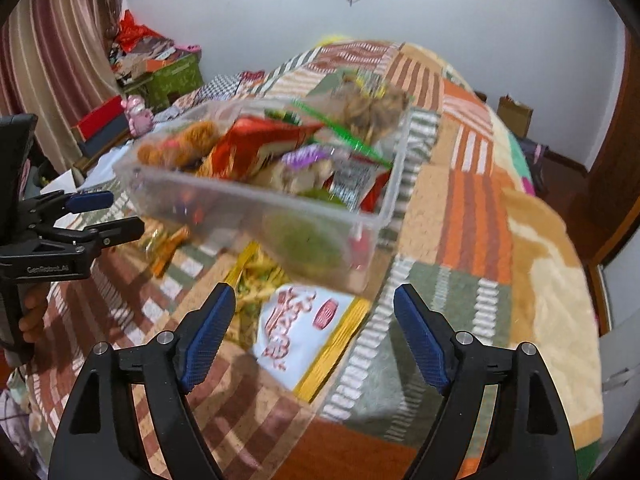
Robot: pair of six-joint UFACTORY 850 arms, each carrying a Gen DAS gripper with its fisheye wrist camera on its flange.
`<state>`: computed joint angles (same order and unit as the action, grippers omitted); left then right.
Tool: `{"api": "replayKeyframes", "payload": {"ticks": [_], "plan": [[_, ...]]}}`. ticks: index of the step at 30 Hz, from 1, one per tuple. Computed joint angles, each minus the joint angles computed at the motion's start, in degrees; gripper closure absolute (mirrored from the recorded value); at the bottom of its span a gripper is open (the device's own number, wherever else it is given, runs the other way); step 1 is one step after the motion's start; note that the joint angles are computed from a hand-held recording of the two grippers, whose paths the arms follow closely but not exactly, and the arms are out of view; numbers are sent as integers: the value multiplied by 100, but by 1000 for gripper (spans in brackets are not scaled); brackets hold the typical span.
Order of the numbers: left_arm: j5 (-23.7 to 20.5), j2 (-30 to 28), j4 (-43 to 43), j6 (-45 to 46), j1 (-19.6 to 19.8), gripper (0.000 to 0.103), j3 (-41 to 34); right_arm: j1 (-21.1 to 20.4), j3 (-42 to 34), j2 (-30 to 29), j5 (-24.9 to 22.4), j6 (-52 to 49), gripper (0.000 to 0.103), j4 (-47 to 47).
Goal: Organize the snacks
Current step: 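Grasp the wrapped cake block with the left gripper while the right gripper grasps the Kracker bag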
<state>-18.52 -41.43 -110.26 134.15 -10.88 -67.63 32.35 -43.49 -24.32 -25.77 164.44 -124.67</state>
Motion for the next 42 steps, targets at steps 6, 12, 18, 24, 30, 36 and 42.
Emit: {"api": "replayKeyframes", "payload": {"ticks": [6,12,18,24,30,36,42], "plan": [[19,-216,951,-1033,-21,13,-215,-32,-203,-171,365,-140,24,-74],[124,-316,961,-996,-116,9,-290,-11,-438,-372,605,-657,15,215],[222,-376,620,-671,-182,5,-294,-85,-426,-409,748,-86,11,-395],[124,-334,511,-618,-132,11,-227,-23,-337,-338,539,-28,27,-313],[143,-187,-257,351,-131,26,3,-30,-226,-245,399,264,41,-495],[-125,98,-438,688,-56,27,339,56,-192,-169,303,78,51,-372],[-373,400,-627,1020,-25,27,652,143,-152,-104,182,-111,59,-203]]}}
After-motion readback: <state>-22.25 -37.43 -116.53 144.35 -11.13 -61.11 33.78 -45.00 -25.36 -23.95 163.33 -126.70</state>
